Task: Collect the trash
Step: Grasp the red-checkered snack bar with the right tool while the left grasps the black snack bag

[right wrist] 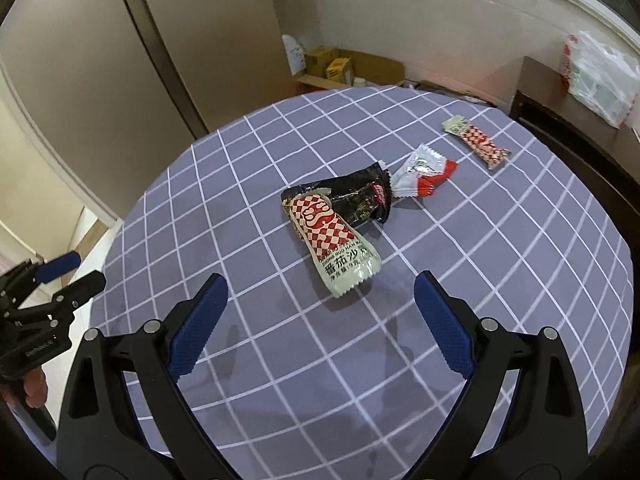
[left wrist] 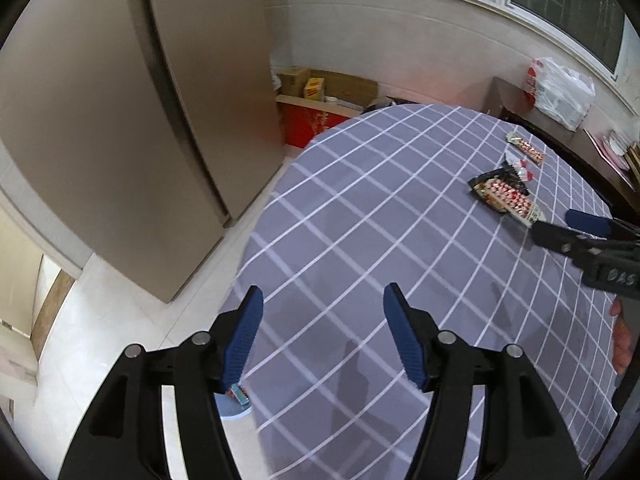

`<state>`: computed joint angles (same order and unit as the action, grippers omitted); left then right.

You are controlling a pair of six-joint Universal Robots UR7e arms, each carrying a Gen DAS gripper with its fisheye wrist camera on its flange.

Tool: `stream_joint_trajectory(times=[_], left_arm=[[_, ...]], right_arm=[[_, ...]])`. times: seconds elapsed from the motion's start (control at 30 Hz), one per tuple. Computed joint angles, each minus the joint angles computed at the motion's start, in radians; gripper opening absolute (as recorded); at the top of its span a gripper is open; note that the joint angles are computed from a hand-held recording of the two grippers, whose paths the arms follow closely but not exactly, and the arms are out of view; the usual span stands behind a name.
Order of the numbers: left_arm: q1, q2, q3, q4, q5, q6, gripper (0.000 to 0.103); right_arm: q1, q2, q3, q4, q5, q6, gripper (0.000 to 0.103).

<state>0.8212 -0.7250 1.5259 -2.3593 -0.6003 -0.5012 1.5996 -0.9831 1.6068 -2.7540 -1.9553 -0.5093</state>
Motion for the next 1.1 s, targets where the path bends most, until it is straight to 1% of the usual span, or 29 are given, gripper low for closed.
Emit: stream_joint_trajectory(times=[0.03, 0.1, 0.17, 0.2, 0.23, 0.3, 0.37, 0.53, 0.57, 0.63, 0.7, 0.73, 0.77, 0.83, 0.9, 0.93, 1.0, 1.03, 1.07, 1.1], left_arm=[[0.001, 0.007, -0.01, 0.004, 0.0, 0.005, 0.063], [0.003, 0.029, -0.039, 0.012, -0.002, 0.022, 0.063], [0.003, 0.044, -0.051, 0.009, 0.0, 0.054, 0.063], [0.002, 0.052, -0.059, 0.003, -0.003, 0.075, 0.063], [0.002, 0.059, -0.068, 0.0, -0.007, 0.089, 0.063], [0.003, 0.076, -0.088, -0.008, -0.017, 0.115, 0.063], [0.006, 0.091, -0.11, -0.012, -0.026, 0.135, 0.065], [0.013, 0.161, -0.215, 0.01, -0.05, 0.187, 0.071], [0.014, 0.181, -0.243, 0.012, -0.06, 0.207, 0.074], [0.016, 0.218, -0.294, 0.011, -0.072, 0.25, 0.077], [0.018, 0.26, -0.355, 0.018, -0.084, 0.289, 0.085], [0.019, 0.28, -0.383, 0.028, -0.09, 0.303, 0.085], [0.02, 0.305, -0.422, 0.045, -0.1, 0.322, 0.085], [0.024, 0.351, -0.495, 0.078, -0.122, 0.354, 0.085], [0.025, 0.407, -0.581, 0.128, -0.125, 0.368, 0.086], [0.026, 0.432, -0.619, 0.141, -0.135, 0.39, 0.086], [0.029, 0.481, -0.691, 0.168, -0.139, 0.421, 0.086], [0.03, 0.508, -0.731, 0.193, -0.126, 0.423, 0.086], [0.032, 0.529, -0.762, 0.202, -0.12, 0.436, 0.086], [0.034, 0.541, -0.778, 0.197, -0.124, 0.456, 0.086]], right_arm=[[0.0, 0.009, -0.01, 0.003, -0.002, -0.009, 0.092], [0.001, 0.025, -0.031, 0.023, -0.008, -0.016, 0.074], [-0.004, 0.047, -0.073, 0.086, -0.006, -0.008, 0.045], [-0.007, 0.056, -0.088, 0.107, -0.004, -0.008, 0.037], [-0.01, 0.063, -0.098, 0.115, -0.007, 0.0, 0.026], [-0.02, 0.059, -0.1, 0.121, 0.016, 0.015, 0.021], [-0.033, 0.042, -0.093, 0.133, 0.06, 0.016, 0.018], [-0.063, -0.017, -0.056, 0.135, 0.126, 0.037, 0.016], [-0.068, -0.026, -0.054, 0.138, 0.137, 0.043, 0.014], [-0.078, -0.045, -0.043, 0.112, 0.144, 0.054, 0.012], [-0.091, -0.069, -0.031, 0.099, 0.155, 0.061, 0.011], [-0.1, -0.085, -0.025, 0.098, 0.164, 0.062, 0.01], [-0.107, -0.099, -0.016, 0.089, 0.162, 0.063, 0.006], [-0.121, -0.117, -0.008, 0.089, 0.148, 0.057, 0.006], [-0.132, -0.126, -0.01, 0.108, 0.141, 0.053, 0.006], [-0.137, -0.127, -0.013, 0.123, 0.127, 0.044, 0.007], [-0.141, -0.126, -0.011, 0.118, 0.081, 0.045, 0.023], [-0.139, -0.123, -0.012, 0.111, 0.046, 0.04, 0.057], [-0.139, -0.125, -0.005, 0.085, 0.034, 0.023, 0.08], [-0.14, -0.128, 0.011, 0.032, 0.036, -0.004, 0.08]])
